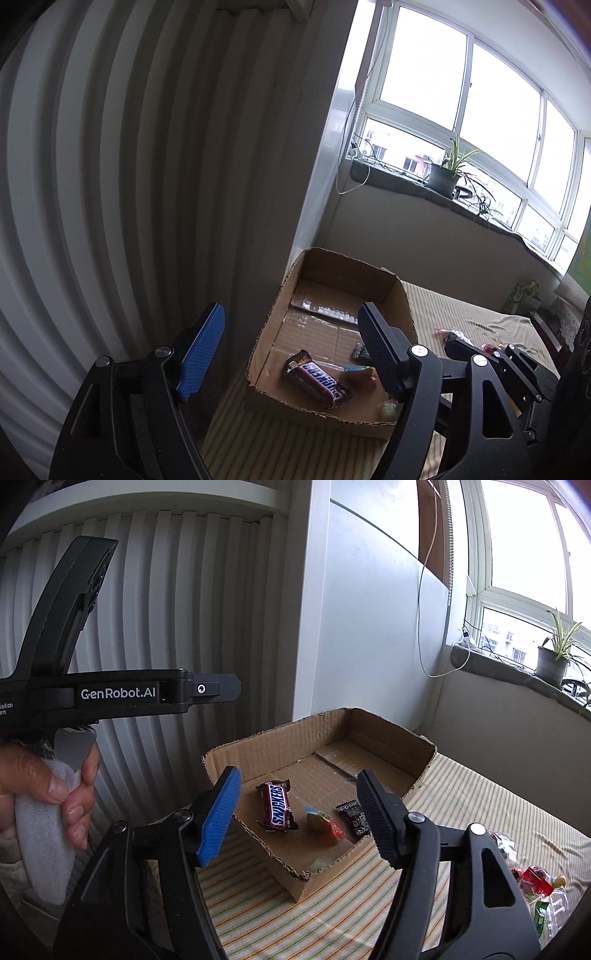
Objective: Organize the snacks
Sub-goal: 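Move both open grippers back to the remaining snack pile, then grasp the yellow candy packet with the left gripper while the right gripper grasps the green packet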
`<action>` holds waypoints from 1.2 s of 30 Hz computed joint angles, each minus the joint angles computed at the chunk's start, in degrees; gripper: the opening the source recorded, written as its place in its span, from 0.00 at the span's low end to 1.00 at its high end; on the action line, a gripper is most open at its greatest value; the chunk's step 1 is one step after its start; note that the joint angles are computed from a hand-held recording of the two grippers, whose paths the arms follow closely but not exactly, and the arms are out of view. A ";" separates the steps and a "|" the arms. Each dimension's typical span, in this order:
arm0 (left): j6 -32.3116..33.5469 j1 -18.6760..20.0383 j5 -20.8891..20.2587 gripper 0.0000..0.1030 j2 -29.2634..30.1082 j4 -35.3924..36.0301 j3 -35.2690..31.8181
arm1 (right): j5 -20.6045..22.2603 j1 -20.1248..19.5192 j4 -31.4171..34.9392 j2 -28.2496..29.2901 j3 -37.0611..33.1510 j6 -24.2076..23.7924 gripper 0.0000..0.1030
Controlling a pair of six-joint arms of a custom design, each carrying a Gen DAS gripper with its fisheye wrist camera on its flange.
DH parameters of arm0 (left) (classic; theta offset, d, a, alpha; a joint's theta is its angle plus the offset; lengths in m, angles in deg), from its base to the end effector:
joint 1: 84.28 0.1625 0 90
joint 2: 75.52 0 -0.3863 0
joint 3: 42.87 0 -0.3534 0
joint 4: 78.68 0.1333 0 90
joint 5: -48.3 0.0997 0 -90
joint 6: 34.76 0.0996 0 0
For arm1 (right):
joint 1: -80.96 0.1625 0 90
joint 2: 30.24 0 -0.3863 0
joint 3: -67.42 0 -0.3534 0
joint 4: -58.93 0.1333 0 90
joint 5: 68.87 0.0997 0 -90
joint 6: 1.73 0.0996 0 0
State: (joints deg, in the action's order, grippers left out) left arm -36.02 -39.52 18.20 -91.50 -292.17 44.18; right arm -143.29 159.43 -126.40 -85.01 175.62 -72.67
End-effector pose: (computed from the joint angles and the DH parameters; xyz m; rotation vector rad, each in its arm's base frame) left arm -0.2619 -0.5688 -0.0169 0.2346 2.1756 -1.4310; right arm 0.0426 -0.5921 0.1894 1.4477 -2.2547 1.0117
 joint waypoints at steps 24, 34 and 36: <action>4.39 -6.85 -7.74 0.77 16.28 26.28 -28.26 | 7.93 -19.44 -2.01 -13.86 -1.84 12.65 0.78; 4.08 -8.06 -11.17 0.77 20.27 34.27 -35.19 | 8.40 -21.47 -2.46 -14.76 -3.31 15.00 0.78; 4.09 -8.13 -10.98 0.77 19.99 33.92 -34.68 | 8.22 -21.19 -2.99 -14.67 -2.69 14.49 0.78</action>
